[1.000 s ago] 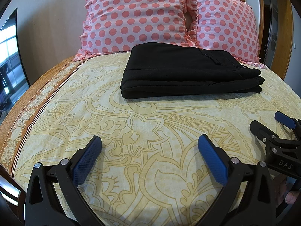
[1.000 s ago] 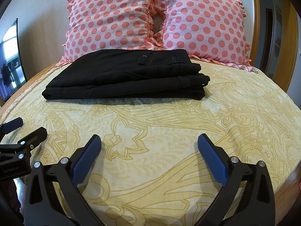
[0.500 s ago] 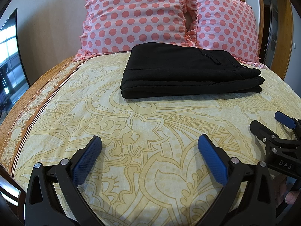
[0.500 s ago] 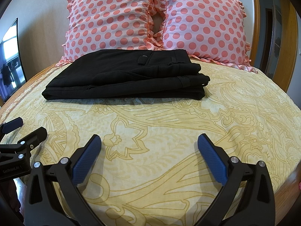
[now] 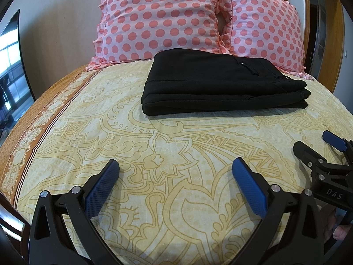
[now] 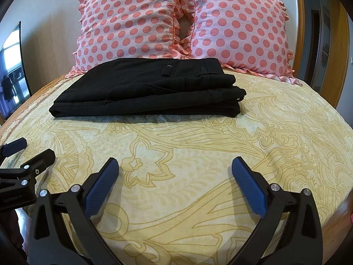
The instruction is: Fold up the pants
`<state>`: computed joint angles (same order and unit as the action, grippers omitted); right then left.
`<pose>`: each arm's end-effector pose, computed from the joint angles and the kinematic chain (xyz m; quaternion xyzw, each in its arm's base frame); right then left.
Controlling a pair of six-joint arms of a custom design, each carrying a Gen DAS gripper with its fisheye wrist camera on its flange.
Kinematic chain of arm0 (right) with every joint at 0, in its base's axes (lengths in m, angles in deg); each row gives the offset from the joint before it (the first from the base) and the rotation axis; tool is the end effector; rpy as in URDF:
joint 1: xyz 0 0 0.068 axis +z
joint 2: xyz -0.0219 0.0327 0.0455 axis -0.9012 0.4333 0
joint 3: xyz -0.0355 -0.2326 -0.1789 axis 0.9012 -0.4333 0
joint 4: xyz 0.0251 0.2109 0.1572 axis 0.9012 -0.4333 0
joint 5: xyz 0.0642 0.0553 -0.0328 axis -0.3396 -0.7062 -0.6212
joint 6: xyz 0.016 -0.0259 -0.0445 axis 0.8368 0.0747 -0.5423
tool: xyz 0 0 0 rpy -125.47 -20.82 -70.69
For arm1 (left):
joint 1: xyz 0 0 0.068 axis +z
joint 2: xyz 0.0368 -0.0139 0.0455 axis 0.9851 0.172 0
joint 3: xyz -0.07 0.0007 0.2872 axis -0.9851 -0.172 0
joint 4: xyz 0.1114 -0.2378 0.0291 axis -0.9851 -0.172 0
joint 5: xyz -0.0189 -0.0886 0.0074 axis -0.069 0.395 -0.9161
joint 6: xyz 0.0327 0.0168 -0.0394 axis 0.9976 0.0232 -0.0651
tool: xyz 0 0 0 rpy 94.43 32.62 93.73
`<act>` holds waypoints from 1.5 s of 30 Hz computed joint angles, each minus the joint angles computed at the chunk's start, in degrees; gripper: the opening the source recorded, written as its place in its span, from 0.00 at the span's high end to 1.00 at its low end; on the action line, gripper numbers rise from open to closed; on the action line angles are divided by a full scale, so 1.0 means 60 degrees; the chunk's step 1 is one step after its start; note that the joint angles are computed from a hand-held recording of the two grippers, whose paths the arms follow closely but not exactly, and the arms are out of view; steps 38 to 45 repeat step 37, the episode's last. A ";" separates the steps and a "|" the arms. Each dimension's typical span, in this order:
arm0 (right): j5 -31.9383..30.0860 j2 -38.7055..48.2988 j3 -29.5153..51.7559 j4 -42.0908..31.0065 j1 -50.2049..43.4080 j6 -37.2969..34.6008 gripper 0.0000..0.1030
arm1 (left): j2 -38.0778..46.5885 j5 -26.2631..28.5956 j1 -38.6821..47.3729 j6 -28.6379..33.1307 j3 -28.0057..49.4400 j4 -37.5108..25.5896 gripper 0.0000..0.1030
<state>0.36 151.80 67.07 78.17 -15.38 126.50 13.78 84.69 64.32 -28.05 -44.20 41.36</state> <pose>0.2564 0.2550 0.1082 0.1457 0.8779 -0.0404 0.4543 0.3060 -0.0891 0.1253 0.1849 0.8878 -0.0680 0.4160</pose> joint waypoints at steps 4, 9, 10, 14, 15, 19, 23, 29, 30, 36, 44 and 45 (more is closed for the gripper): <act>-0.0002 0.0002 0.0003 0.0000 -0.0001 -0.0001 0.02 | -0.0068 0.0016 0.0009 0.0015 0.0031 -0.0107 0.01; 0.0007 0.0008 0.0007 0.0005 0.0001 -0.0001 0.02 | -0.0067 -0.0073 -0.0068 -0.0056 0.0029 -0.0102 0.01; 0.0007 0.0008 0.0007 0.0005 0.0001 -0.0001 0.02 | -0.0070 -0.0080 -0.0076 -0.0058 0.0026 -0.0092 0.01; 0.0007 0.0010 0.0008 0.0005 0.0001 0.0000 0.02 | -0.0039 -0.0084 -0.0095 -0.0063 0.0045 -0.0068 0.01; 0.0014 0.0015 0.0003 0.0017 0.0001 -0.0002 0.02 | -0.0038 -0.0083 -0.0094 -0.0061 0.0039 -0.0062 0.01; 0.0009 0.0013 0.0005 0.0014 0.0001 -0.0004 0.02 | -0.0037 -0.0100 -0.0110 -0.0073 0.0040 -0.0062 0.01; 0.0014 0.0016 -0.0003 0.0031 -0.0001 -0.0010 0.02 | -0.0039 -0.0107 -0.0116 -0.0074 0.0031 -0.0046 0.01; 0.0008 0.0022 -0.0010 0.0057 -0.0008 -0.0024 0.02 | -0.0003 -0.0136 -0.0178 -0.0091 -0.0015 0.0069 0.01; 0.0008 0.0022 -0.0010 0.0057 -0.0008 -0.0024 0.02 | 0.0001 -0.0133 -0.0184 -0.0088 -0.0029 0.0099 0.01; 0.0023 0.0050 0.0007 0.0066 -0.0006 -0.0018 0.02 | 0.0023 -0.0155 -0.0220 -0.0102 -0.0060 0.0198 0.01; 0.0021 0.0061 0.0016 0.0076 -0.0015 -0.0031 0.02 | 0.0025 -0.0164 -0.0224 -0.0105 -0.0074 0.0210 0.01; 0.0021 0.0061 0.0016 0.0076 -0.0015 -0.0031 0.02 | 0.0025 -0.0164 -0.0224 -0.0105 -0.0074 0.0210 0.01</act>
